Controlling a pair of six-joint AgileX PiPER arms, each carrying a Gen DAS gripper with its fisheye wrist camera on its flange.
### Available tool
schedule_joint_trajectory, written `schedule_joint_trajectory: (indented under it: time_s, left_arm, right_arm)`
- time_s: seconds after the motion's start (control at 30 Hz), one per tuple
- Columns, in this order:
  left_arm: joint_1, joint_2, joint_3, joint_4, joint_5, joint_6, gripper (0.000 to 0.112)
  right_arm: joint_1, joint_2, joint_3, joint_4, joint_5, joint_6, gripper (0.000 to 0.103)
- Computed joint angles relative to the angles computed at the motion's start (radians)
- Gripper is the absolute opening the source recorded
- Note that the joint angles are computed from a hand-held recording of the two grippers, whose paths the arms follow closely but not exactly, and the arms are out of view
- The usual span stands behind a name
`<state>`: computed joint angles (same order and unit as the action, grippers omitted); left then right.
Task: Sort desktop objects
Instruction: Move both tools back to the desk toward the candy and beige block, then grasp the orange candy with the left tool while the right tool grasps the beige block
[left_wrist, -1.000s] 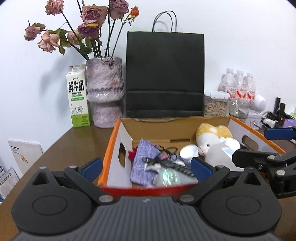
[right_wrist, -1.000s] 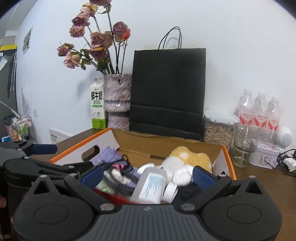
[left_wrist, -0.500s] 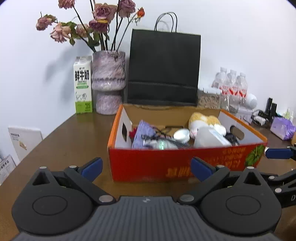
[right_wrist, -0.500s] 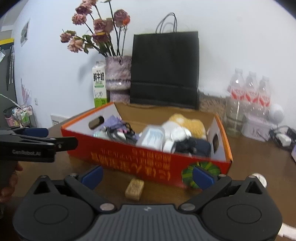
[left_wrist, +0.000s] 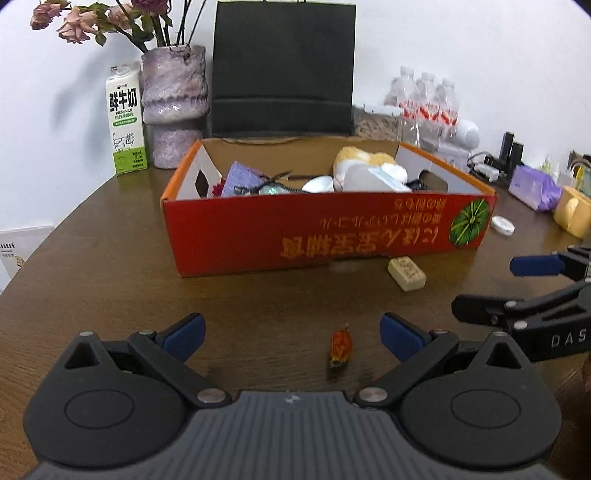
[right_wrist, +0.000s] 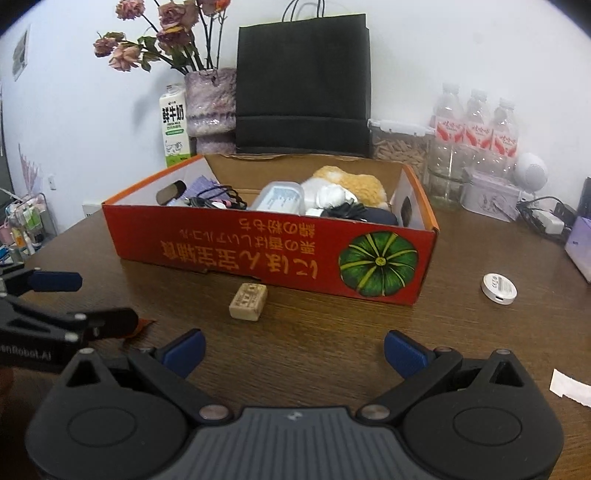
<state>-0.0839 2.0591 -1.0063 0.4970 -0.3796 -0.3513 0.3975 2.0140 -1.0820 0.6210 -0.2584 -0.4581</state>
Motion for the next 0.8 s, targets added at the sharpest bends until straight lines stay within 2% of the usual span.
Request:
schedule_joint_trajectory:
  time_s: [0.07,0.23,0.37,0.57,0.63,0.7,0.8]
  left_arm:
    - [-0.001,0.005,-0.004,0.005,0.011,-0.004,0.098]
    - [0.0,0.014,-0.016,0.07,0.027,-0.059,0.073]
    - [-0.001,0.018,-0.017,0.111,0.017,-0.09,0.064]
    - [-0.005,0.018,-0.014,0.1,0.005,-0.072,0.038]
    - [-0.001,0.018,-0.013,0.13,-0.005,-0.098,0.021]
    - [0.0,0.019,-0.014,0.159,-0.011,-0.123,0.013]
    - [0.002,0.02,-0.013,0.18,-0.019,-0.139,0.013]
  right_arm:
    - [0.0,0.005,-0.007,0.031,0.008,-0.032,0.103]
    - [0.006,0.018,-0.023,0.102,0.023,-0.113,0.103]
    - [0.005,0.023,-0.03,0.117,0.032,-0.132,0.103]
    - [0.009,0.038,-0.047,0.176,0.046,-0.2,0.103]
    - [0.011,0.041,-0.052,0.192,0.047,-0.219,0.103]
    - [0.012,0.042,-0.055,0.184,0.049,-0.211,0.103]
    - [0.014,0.05,-0.069,0.208,0.057,-0.235,0.103]
